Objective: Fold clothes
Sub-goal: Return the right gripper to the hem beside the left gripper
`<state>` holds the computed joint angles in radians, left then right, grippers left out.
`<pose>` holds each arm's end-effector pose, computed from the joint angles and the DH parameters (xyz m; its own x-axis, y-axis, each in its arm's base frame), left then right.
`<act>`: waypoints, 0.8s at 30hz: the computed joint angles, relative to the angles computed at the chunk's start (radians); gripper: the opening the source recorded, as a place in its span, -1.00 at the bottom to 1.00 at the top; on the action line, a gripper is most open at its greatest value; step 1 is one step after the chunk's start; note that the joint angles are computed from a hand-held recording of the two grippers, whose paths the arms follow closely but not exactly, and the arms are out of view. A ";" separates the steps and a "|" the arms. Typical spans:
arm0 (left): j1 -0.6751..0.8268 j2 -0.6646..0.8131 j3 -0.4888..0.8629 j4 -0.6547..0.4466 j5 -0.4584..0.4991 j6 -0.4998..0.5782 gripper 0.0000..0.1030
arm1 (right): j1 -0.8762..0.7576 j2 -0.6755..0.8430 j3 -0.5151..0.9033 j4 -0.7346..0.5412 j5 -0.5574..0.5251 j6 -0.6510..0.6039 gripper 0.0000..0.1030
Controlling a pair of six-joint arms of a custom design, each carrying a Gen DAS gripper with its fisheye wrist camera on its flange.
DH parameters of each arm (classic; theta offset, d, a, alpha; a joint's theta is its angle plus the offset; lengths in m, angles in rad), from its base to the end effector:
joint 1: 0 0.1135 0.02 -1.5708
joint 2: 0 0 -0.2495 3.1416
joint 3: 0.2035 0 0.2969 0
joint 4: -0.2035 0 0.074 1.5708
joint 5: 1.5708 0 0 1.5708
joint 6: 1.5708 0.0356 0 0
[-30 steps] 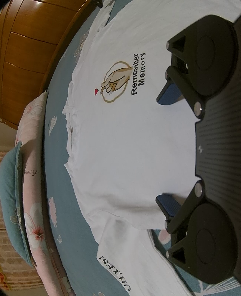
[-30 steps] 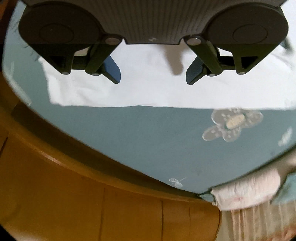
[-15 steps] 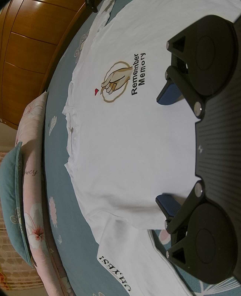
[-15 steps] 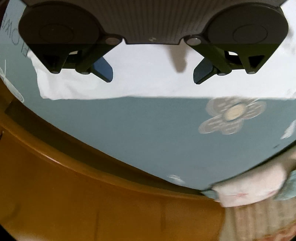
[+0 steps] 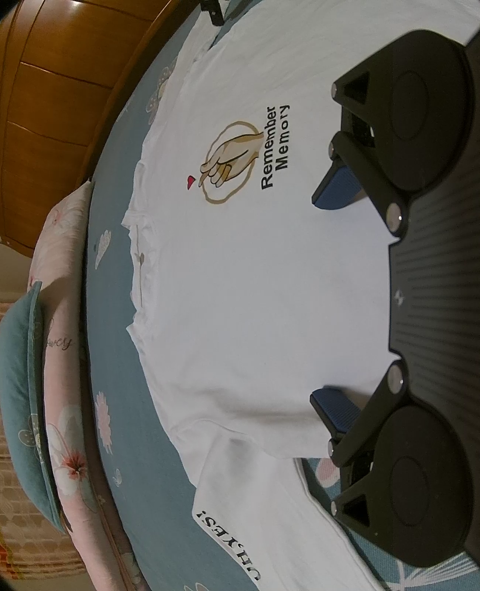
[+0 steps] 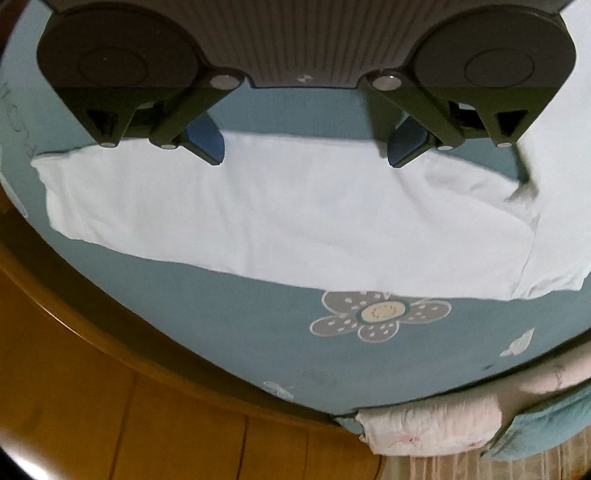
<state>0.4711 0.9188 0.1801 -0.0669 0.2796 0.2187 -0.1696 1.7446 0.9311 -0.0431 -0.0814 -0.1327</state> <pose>0.1817 0.0815 0.0823 -0.6851 -0.1149 -0.7194 -0.1201 0.9918 -0.0440 0.3733 -0.0610 0.1064 -0.7535 -0.0047 -0.6574 0.0162 0.9995 -0.0258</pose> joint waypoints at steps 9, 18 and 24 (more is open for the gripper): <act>-0.004 0.009 0.003 0.004 -0.006 -0.006 0.99 | 0.097 0.073 0.114 -0.006 0.033 0.027 0.89; 0.000 0.001 0.006 -0.013 -0.004 -0.002 0.99 | 0.088 -0.040 0.043 -0.110 0.020 0.052 0.89; -0.006 -0.010 0.007 -0.028 -0.015 -0.005 0.99 | 0.142 -0.367 -0.075 -0.254 -0.069 0.039 0.89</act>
